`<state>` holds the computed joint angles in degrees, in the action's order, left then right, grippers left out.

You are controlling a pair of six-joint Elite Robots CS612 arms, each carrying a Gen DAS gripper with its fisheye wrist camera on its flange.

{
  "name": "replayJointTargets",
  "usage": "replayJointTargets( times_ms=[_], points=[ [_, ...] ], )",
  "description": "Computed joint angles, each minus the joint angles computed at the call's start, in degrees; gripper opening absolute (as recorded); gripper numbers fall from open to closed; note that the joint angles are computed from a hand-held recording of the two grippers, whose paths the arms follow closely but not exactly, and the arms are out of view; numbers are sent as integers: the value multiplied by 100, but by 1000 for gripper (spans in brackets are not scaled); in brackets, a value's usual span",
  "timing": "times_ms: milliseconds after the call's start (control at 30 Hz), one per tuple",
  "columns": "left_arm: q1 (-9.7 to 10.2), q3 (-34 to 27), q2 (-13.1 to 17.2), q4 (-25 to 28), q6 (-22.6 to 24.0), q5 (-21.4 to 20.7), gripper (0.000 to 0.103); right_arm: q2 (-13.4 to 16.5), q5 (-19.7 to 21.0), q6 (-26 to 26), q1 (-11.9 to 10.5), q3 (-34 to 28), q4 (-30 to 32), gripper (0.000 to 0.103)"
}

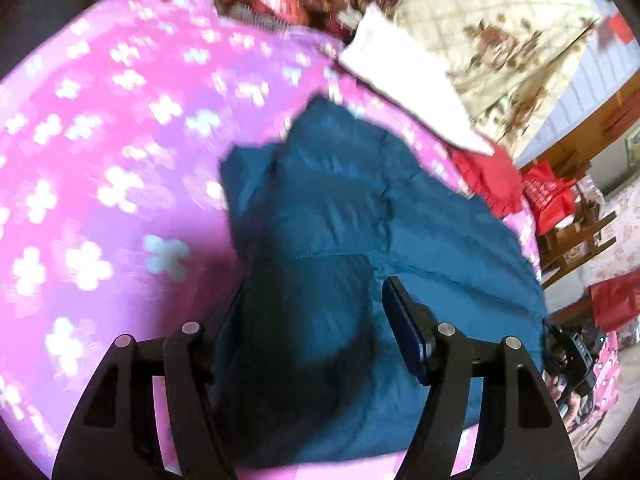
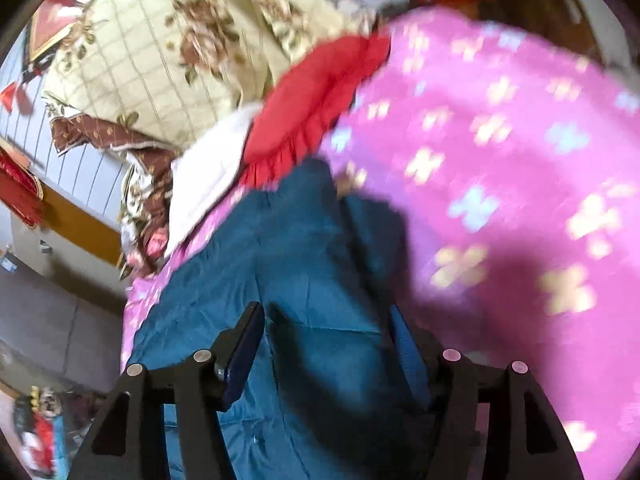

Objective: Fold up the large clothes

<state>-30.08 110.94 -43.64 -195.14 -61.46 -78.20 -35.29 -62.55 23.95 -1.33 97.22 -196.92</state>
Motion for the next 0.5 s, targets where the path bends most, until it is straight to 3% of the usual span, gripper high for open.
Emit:
replayJointTargets(
  times_ms=[133, 267, 367, 500],
  points=[
    [-203, 282, -332, 303, -139, 693, 67, -392, -567, -669, 119, 486, -284, 62],
    [-403, 151, -365, 947, 197, 989, 67, -553, -628, -1436, 319, 776, -331, 62],
    [-494, -58, -258, 1628, 219, 1116, 67, -504, -1020, -1977, 564, 780, -195, 61],
    [-473, -325, -25, 2366, 7, 1053, 68, -257, -1431, -2069, 695, 628, 53, 61]
  ],
)
